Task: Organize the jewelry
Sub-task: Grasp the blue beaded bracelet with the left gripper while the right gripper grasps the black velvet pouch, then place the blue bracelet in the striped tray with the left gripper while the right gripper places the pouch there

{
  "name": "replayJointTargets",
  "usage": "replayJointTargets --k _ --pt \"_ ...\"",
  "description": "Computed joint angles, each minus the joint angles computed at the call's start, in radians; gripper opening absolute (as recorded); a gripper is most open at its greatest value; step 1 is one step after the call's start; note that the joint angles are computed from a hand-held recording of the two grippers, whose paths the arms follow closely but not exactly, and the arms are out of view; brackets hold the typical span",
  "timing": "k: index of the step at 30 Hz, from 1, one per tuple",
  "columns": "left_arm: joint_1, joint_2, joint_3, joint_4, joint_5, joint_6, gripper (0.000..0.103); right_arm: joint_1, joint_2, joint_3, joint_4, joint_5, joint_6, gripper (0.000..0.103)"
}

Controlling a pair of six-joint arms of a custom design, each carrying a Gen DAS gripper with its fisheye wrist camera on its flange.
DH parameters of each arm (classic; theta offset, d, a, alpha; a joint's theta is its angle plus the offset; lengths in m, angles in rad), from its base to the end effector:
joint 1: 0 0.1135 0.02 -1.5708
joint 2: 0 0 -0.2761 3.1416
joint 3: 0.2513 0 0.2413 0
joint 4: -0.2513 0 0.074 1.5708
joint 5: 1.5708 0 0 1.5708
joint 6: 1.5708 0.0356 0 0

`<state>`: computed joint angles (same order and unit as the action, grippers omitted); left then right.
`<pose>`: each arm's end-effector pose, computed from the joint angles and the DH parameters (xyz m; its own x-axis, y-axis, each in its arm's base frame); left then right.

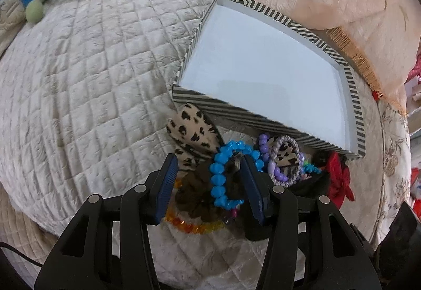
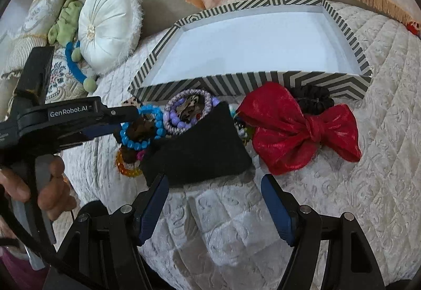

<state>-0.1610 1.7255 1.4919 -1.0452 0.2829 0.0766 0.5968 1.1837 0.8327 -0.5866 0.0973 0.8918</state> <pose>0.3290 -0.0635 0.2870 -0.9247 0.2246 -0.3075 0.3049 0.9205 -0.2445 0.1844 0.1211 0.2569 -0.8170 0.3813 -0.4326 0.1975 0.8898 0.4113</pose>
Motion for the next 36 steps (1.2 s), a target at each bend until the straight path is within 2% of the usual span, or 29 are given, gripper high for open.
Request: replayJointTargets --k 1,2,6,7,9,11,13,14,18,28,33,36 --pt "-0.001 0.013 0.009 -0.001 0.008 -0.002 0.048 -0.008 0.01 0.001 0.009 -0.001 -0.001 0.071" --pt "-0.003 0.023 0.017 -0.001 0.015 -0.005 0.038 -0.017 0.02 -0.002 0.02 -0.007 -0.003 0.071" --pt "-0.028 0.033 0.011 0.022 0.012 0.004 0.018 -0.029 0.051 -0.017 0.09 -0.007 -0.002 0.071" --pt "-0.031 0.036 0.01 0.023 0.013 0.006 0.013 -0.029 0.059 -0.021 0.11 0.003 -0.003 0.059" --pt "-0.03 0.038 0.01 0.025 0.02 0.004 0.011 -0.034 0.051 -0.046 0.158 -0.012 -0.011 0.043" --pt "-0.013 0.021 0.01 0.017 0.047 0.014 0.01 -0.04 0.035 -0.06 0.17 -0.018 -0.012 0.034" --pt "0.012 -0.001 0.019 -0.004 0.076 0.027 0.01 -0.046 -0.001 -0.075 0.169 -0.029 -0.017 0.018" --pt "0.022 -0.012 0.024 -0.013 0.089 0.032 0.01 -0.046 -0.03 -0.079 0.159 -0.032 -0.018 0.016" --pt "0.051 -0.046 0.054 -0.059 0.132 0.058 0.01 -0.014 -0.084 -0.071 0.122 -0.009 -0.036 0.014" --pt "0.095 -0.13 0.096 -0.115 0.164 0.082 0.01 0.069 -0.192 -0.011 -0.001 0.07 -0.021 0.013" --pt "0.09 -0.145 0.132 -0.133 0.165 0.077 0.01 0.078 -0.215 0.052 -0.058 0.101 -0.045 0.012" --pt "0.075 -0.144 0.158 -0.136 0.157 0.067 0.01 0.039 -0.221 0.082 -0.076 0.084 -0.079 0.01"
